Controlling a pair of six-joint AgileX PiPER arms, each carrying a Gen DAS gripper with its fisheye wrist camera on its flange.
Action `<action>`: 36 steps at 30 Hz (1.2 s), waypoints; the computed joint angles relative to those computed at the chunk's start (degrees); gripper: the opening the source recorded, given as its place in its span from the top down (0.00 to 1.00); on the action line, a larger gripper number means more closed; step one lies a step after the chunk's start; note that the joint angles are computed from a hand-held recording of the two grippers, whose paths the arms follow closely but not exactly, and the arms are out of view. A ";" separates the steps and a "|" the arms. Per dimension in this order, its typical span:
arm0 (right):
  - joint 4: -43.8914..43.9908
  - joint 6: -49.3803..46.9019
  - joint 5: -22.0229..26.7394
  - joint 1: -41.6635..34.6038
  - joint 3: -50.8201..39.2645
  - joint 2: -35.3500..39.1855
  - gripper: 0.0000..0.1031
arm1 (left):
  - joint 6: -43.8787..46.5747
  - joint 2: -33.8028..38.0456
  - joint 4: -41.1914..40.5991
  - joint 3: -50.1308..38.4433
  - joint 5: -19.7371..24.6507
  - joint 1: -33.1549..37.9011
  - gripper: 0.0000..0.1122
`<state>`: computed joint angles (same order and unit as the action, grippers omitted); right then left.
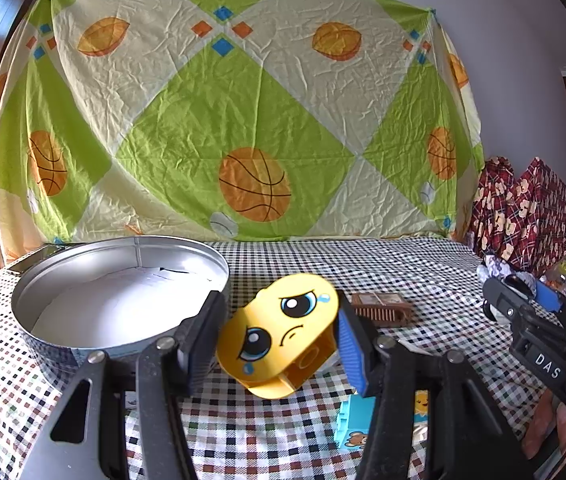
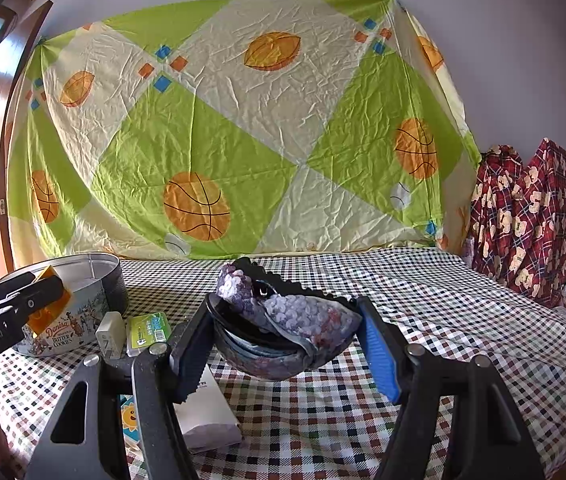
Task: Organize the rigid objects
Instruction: 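Lift and carry both held objects over to the round silver tin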
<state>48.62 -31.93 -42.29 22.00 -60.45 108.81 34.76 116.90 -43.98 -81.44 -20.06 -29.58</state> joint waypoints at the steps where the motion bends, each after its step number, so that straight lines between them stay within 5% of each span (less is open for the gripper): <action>1: -0.63 0.78 0.49 -0.21 -0.03 -0.05 0.33 | 0.27 -0.13 -0.25 0.12 -0.01 0.05 0.52; 19: -0.12 -2.04 4.03 3.42 -4.71 2.28 0.33 | 1.59 -1.74 -0.97 4.36 -3.95 1.51 0.52; 36: 2.51 -7.60 6.29 7.17 -9.77 5.02 0.32 | -0.39 -2.35 -0.21 5.49 -2.94 4.29 0.52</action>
